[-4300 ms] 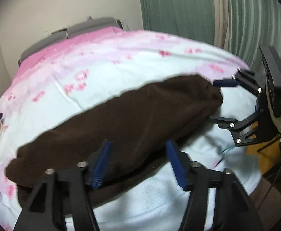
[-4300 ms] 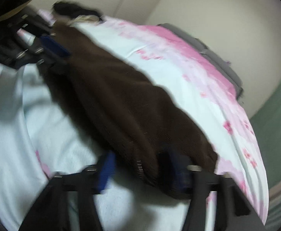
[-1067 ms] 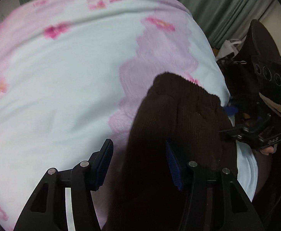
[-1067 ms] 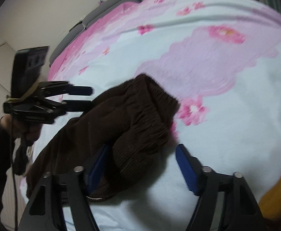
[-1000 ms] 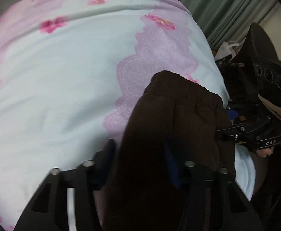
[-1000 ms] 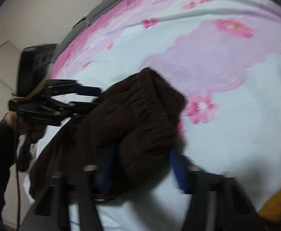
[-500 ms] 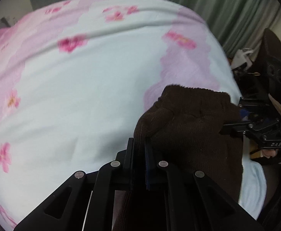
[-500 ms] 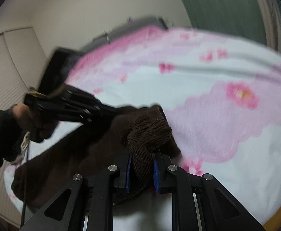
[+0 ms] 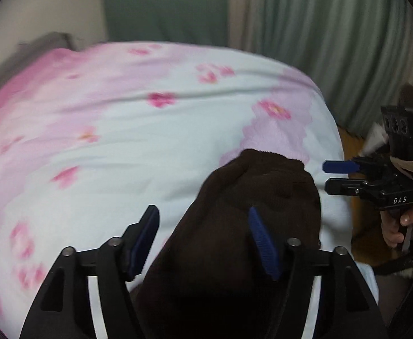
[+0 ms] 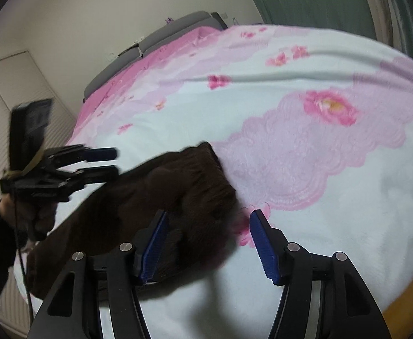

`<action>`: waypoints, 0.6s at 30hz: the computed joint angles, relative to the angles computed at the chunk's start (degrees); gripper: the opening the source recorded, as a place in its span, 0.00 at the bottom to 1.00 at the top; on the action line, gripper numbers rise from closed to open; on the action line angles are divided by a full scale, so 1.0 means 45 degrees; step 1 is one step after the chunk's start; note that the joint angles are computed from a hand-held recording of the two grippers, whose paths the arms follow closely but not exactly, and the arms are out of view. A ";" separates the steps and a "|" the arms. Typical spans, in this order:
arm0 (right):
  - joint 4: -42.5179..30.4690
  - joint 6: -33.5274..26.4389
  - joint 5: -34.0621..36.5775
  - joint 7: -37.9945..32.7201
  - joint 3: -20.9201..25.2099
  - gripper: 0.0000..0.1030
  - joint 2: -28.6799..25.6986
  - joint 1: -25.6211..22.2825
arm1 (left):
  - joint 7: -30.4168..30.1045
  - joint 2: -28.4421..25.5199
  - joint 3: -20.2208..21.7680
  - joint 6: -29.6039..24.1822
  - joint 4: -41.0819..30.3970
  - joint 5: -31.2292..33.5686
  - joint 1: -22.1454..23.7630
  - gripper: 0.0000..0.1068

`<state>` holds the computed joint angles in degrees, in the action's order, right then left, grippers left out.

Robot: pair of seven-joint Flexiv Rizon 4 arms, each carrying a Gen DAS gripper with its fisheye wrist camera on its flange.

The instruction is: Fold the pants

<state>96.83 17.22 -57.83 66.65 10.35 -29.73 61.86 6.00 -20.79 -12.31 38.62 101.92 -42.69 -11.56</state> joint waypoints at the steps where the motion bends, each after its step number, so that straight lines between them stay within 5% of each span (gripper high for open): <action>1: -0.0287 -0.0315 0.0033 -0.0097 -0.0019 0.67 -0.0064 0.0150 | 0.0117 0.0370 0.0079 0.0342 0.0441 -0.0465 0.0135 0.64; 4: -0.1411 -0.1259 0.0049 -0.0608 -0.0159 0.78 -0.0409 0.0645 | 0.0570 0.1540 0.0547 0.1506 0.1849 -0.1838 0.0433 0.69; 9: -0.3230 -0.1644 -0.0361 -0.2690 -0.0556 0.80 -0.1148 0.1190 | 0.1339 0.2789 0.1328 0.3850 0.3799 -0.3982 0.0533 0.77; 12: -0.4206 -0.0758 -0.0714 -0.5333 -0.0871 0.80 -0.1631 0.1035 | 0.1367 0.3162 0.1666 0.5076 0.4735 -0.5762 0.0537 0.78; 18: -0.5990 0.3335 -0.0169 -1.2610 -0.1057 0.80 -0.2612 -0.0583 | -0.0103 0.2644 0.1847 0.6198 0.4885 -0.7979 0.0648 0.80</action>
